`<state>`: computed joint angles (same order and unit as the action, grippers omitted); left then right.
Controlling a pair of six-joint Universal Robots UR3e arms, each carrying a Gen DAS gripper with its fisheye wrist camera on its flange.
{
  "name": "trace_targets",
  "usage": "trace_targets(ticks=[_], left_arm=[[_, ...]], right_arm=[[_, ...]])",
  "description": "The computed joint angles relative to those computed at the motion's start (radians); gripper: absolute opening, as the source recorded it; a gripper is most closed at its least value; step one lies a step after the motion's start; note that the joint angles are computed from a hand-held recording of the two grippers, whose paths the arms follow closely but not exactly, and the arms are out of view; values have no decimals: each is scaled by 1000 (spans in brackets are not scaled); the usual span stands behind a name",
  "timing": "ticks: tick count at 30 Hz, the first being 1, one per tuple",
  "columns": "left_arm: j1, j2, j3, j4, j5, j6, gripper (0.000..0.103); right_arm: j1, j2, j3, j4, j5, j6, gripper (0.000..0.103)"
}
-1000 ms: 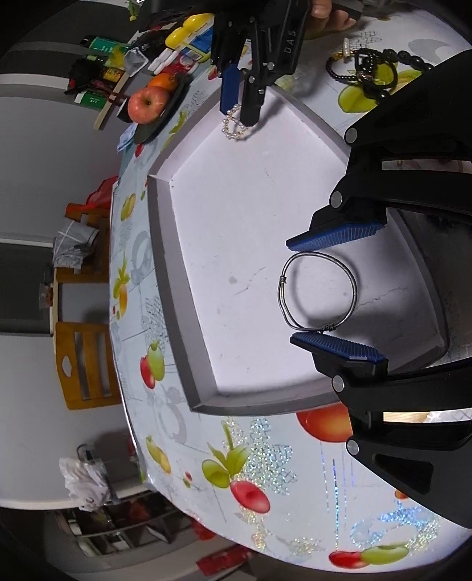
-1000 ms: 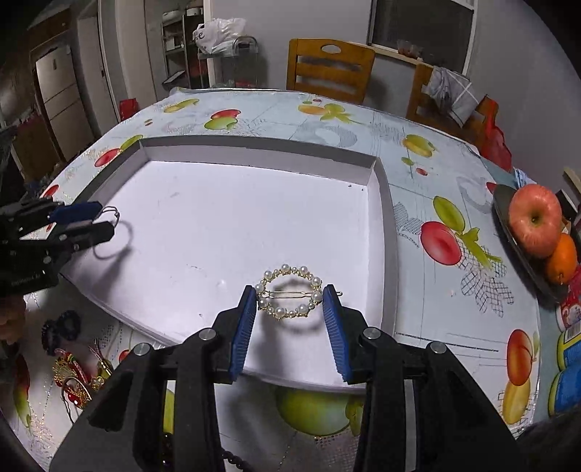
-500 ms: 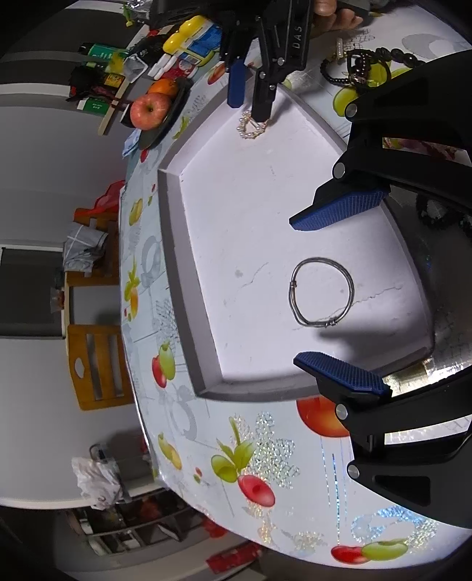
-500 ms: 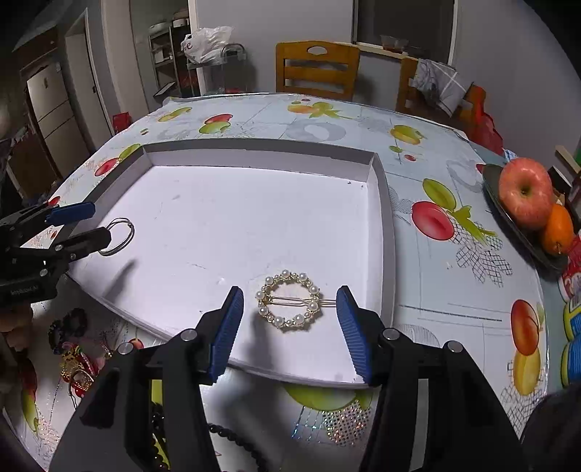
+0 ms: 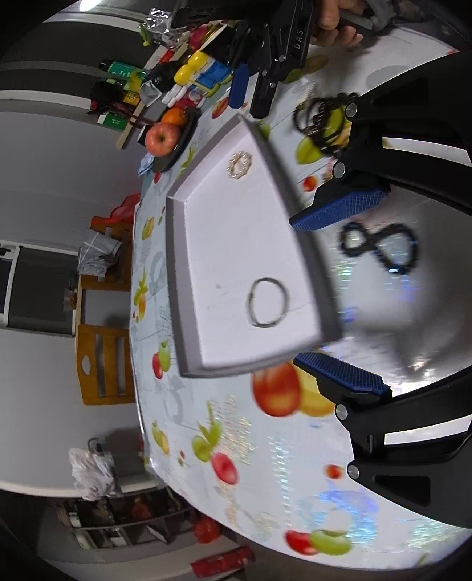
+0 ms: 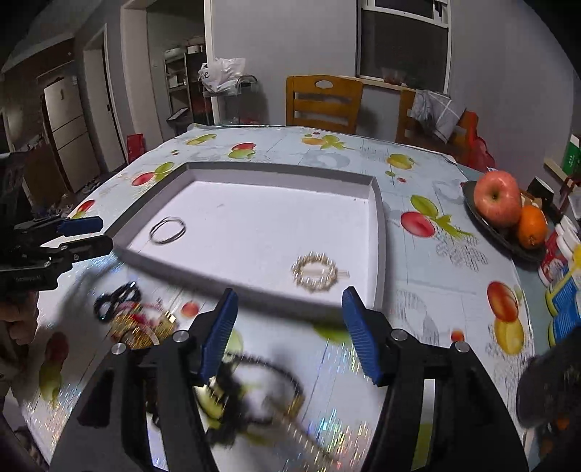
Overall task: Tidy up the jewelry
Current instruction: 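Grasp the dark blue beaded bracelet with the left gripper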
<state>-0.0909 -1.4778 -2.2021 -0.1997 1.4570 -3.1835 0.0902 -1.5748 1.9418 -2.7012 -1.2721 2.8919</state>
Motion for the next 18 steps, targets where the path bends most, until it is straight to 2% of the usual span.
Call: trace_targets(ticks=[3,5,8,18], left_arm=[[11,82,-85,0,-31,-13,70],[6,117,-120,-6,-33,-17,70],[-8,153,-158,-13,-32,-30,70],[-115,180,-214,-9,26,-79,70]], right_arm=[[-18,-84,91,-17,13,0,61],[-33,-142,150,-23,23,5,66],[-54,-221,237,-42,40,10,67],[-164,-460,431,33,130,-16,67]])
